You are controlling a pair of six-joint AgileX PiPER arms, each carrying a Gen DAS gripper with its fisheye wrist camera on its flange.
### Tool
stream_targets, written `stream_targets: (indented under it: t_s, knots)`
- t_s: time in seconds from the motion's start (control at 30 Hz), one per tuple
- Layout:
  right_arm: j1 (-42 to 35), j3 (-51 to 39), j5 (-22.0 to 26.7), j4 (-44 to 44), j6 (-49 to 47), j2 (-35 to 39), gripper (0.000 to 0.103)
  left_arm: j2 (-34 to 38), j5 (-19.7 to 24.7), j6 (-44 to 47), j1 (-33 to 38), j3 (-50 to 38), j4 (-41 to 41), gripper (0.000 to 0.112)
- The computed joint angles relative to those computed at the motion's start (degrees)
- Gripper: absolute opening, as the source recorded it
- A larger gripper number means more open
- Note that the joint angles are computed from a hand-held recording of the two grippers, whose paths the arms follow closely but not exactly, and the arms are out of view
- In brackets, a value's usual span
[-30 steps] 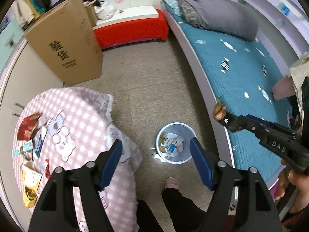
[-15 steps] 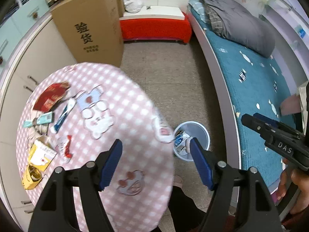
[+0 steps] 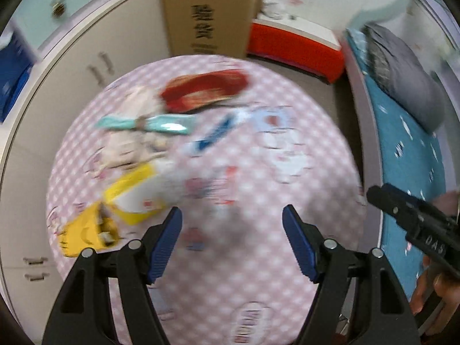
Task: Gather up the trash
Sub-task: 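Grasp the blue-white tube with the left gripper while the right grasps the red-white wrapper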
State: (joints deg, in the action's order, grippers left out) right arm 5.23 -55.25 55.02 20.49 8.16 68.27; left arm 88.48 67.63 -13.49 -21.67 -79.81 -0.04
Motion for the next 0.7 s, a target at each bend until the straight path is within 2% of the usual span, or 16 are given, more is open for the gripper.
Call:
stream_targets:
  t_s: [0.1, 0.23, 0.37, 0.57, 0.6, 0.67, 0.7]
  knots:
    - [10.46, -1.78, -4.99, -3.17, 8.39, 4.69, 0.055, -0.43, -0.26, 4.85, 6.38, 1.23, -1.18, 0.071]
    - [19.45, -5.44, -8.54, -6.76, 15.74, 11.63, 0.055, 0.35, -0.57, 11.69, 13.76, 1.33, -2.81, 0.071]
    - [24.63, -10.09, -10.07, -9.29, 19.51, 19.06, 0.055, 2.30, -0.59, 17.54, 18.38, 0.27, -4.15, 0.071]
    - [28.59, -16.39, -8.31, -14.29, 22.10, 27.30, 0.054, 4.99, -0.28, 22.97, 18.51, -1.32, -5.29, 0.071]
    - [29.02, -16.97, -7.91, -15.01, 22.33, 28.04, 0.053, 5.73, -0.23, 24.00, 18.20, -1.86, -5.71, 0.071]
    - [30.07, -18.27, -6.71, -16.46, 21.18, 29.64, 0.031, 6.95, -0.10, 24.86, 17.31, -2.83, -6.00, 0.071]
    - [30.40, -18.06, -6.76, -16.66, 21.04, 29.68, 0.030, 7.83, 0.09, 25.35, 16.78, -3.59, -6.39, 0.071]
